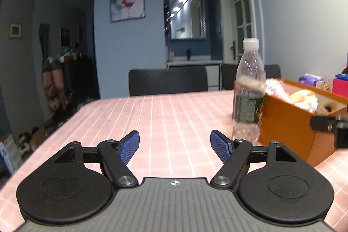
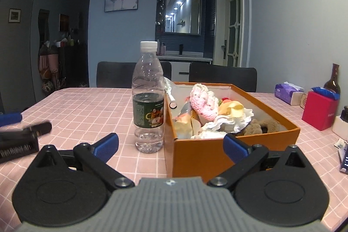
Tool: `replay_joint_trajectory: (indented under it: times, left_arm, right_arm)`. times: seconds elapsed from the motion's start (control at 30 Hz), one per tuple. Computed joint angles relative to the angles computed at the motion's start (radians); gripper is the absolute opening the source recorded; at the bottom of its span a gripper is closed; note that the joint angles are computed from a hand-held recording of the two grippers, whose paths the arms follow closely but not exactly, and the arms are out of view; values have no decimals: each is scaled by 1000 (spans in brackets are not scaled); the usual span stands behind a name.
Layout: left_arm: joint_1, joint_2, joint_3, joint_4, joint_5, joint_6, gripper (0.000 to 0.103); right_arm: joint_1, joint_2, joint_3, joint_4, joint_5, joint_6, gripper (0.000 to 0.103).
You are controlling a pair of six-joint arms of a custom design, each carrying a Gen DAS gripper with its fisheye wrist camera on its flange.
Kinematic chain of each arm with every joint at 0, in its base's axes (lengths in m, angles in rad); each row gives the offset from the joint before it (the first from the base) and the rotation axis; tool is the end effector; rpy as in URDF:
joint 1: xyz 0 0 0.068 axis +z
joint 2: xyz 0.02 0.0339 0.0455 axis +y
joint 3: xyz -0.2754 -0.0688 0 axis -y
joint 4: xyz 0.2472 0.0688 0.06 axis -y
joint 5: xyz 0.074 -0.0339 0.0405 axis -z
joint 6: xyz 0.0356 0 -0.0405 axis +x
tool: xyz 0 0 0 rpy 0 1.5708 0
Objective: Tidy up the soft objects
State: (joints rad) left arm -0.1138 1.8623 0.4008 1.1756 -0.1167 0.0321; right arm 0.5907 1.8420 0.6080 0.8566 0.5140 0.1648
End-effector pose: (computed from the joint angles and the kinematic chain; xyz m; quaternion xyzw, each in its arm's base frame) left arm 0.2893 -0.0289 0.1073 0.0234 0.7997 0.0222 0.5995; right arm 0.2836 0.1691 0.1267 -0.0295 0.8121 0.0050 0.5827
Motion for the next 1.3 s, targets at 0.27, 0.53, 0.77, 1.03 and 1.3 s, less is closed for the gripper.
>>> replay_joint_trajectory:
  times: [0.27, 0.53, 0.77, 1.03, 1.3]
  left_arm:
    - [0, -8, -44, -21, -23, -24, 96]
    - [-15, -32, -7, -144, -52, -47, 97]
    - [-26, -37, 2, -168, -69, -44, 97]
    - [-38, -43, 2, -178, -79, -41, 97]
    - [-46, -47, 1, -184, -91, -42, 97]
  right_arm:
    - [-24, 54, 17, 20, -9, 53, 100]
    - [-35, 68, 20, 2, -19, 75, 100]
    - [-43, 75, 23, -3, -29, 88, 100]
    - [-44, 75, 17, 3, -29, 97, 100]
    - [-47, 79, 17, 4, -30, 102, 100]
